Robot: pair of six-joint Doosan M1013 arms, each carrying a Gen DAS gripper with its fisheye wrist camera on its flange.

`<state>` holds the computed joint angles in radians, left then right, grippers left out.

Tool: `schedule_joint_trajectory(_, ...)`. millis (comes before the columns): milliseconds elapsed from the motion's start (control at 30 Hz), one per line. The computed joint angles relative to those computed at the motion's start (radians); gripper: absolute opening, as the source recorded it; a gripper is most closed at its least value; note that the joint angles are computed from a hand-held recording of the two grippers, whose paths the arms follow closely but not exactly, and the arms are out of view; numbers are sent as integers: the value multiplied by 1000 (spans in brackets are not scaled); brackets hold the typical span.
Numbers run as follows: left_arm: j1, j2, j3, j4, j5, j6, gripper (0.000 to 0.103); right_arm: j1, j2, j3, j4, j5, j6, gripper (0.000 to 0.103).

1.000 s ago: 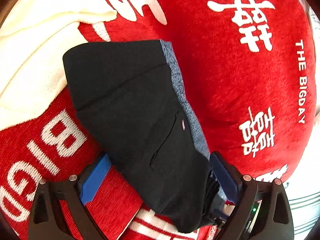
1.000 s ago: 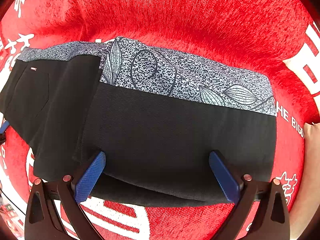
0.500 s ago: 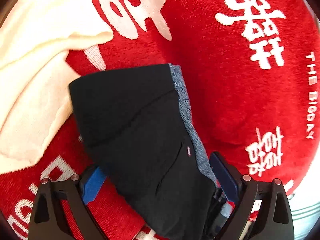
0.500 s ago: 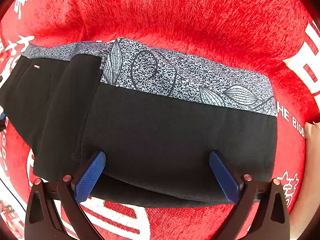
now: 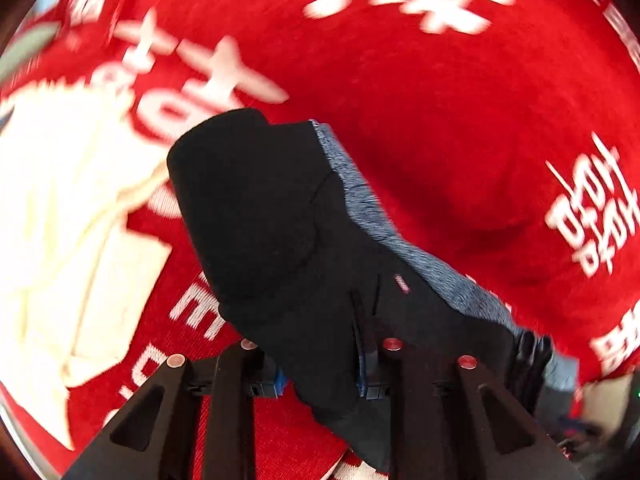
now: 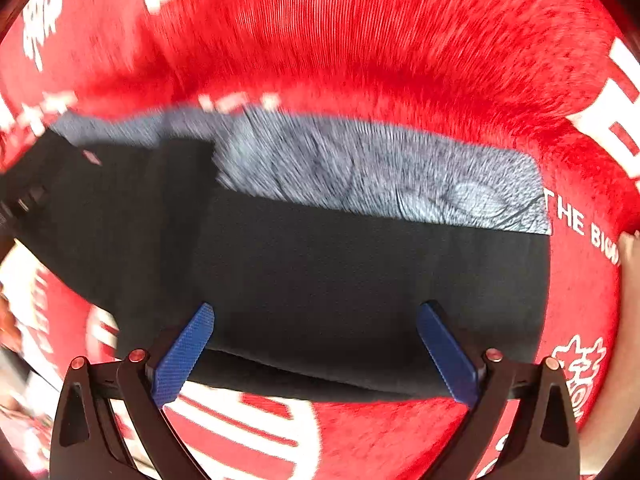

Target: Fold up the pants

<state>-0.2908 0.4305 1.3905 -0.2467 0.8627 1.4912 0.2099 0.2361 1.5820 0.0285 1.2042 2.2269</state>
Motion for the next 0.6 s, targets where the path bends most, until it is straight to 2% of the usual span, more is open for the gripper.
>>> schedule_joint_trajectory(67,-19,-9,0,39,-11,16,26,-10,-3,-25,50,-12,-23,102)
schedule_joint_trajectory(167,-41,-30,17,98,-37,63,26,-15,33,-110,129,1,-140,102)
schedule_joint_trajectory(300,-74,-54,40,152,-72,127,26,-13,122,-277,190,25,-293,102)
schedule_joint_trajectory(367,-88,-62,50,174,-92,153,26,-9,187,-391,235,68,-350,102)
schedule_joint_trajectory(467,-106,-66,49,199,-105,159,26,-4,310,-590,327,205,-387,102)
schedule_joint_trajectory(600,-125,-75,53,233,-122,162,26,8,469,-847,404,394,-365,102)
